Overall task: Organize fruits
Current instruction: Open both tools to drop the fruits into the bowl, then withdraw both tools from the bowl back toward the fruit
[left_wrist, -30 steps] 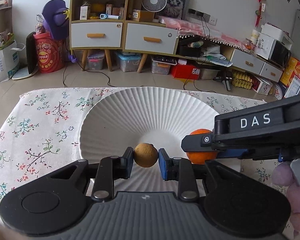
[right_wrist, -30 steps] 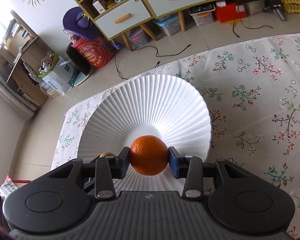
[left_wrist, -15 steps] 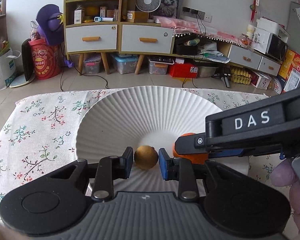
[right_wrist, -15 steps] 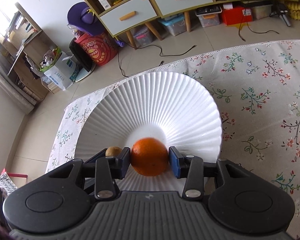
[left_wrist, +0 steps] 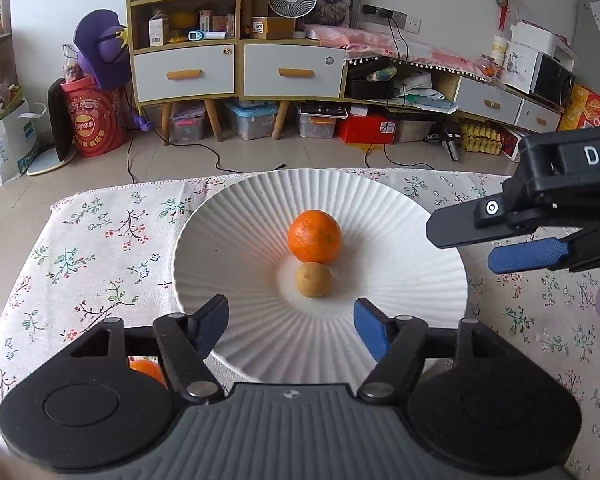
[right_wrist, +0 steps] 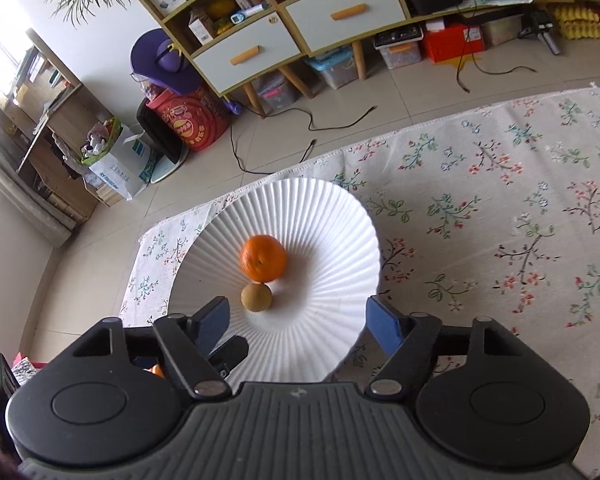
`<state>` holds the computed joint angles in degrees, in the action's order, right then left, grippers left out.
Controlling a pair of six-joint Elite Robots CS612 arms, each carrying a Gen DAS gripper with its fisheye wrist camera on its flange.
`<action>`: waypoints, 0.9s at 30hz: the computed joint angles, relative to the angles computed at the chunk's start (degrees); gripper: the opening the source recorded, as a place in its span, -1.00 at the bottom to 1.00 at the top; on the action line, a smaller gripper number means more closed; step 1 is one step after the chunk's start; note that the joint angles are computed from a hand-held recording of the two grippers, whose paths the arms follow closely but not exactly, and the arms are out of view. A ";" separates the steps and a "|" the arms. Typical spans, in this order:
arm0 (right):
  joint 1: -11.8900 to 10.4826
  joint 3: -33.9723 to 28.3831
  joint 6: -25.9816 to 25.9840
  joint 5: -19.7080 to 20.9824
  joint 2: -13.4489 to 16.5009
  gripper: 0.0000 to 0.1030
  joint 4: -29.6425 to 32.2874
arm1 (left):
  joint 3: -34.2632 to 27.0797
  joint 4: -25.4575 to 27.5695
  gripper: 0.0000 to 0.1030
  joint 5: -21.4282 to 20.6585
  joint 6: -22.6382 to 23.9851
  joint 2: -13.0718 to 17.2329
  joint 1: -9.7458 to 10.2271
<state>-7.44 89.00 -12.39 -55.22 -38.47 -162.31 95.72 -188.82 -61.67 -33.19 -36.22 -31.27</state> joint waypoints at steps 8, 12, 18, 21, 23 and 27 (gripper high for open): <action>-0.81 2.54 -7.51 -2.83 -1.36 0.76 -1.61 | 3.41 -0.11 0.75 0.26 0.88 -2.12 -0.97; -1.43 3.57 -10.45 -2.62 -2.06 0.79 -0.18 | 4.77 0.20 0.88 0.72 0.85 -2.81 -1.29; -2.11 5.78 -14.70 -2.28 -2.96 0.86 -1.12 | 7.02 0.27 0.92 2.70 1.68 -3.52 -2.28; -2.25 6.83 -16.96 -2.17 -3.29 0.87 -1.94 | 8.13 0.30 0.92 3.71 1.93 -3.84 -2.83; -2.21 7.41 -17.96 -2.12 -3.45 0.87 -2.29 | 8.83 0.37 0.92 4.06 2.08 -4.03 -3.11; -2.39 9.39 -21.74 -1.29 -4.43 0.87 -1.22 | 10.53 -0.02 0.92 4.06 2.31 -4.32 -3.66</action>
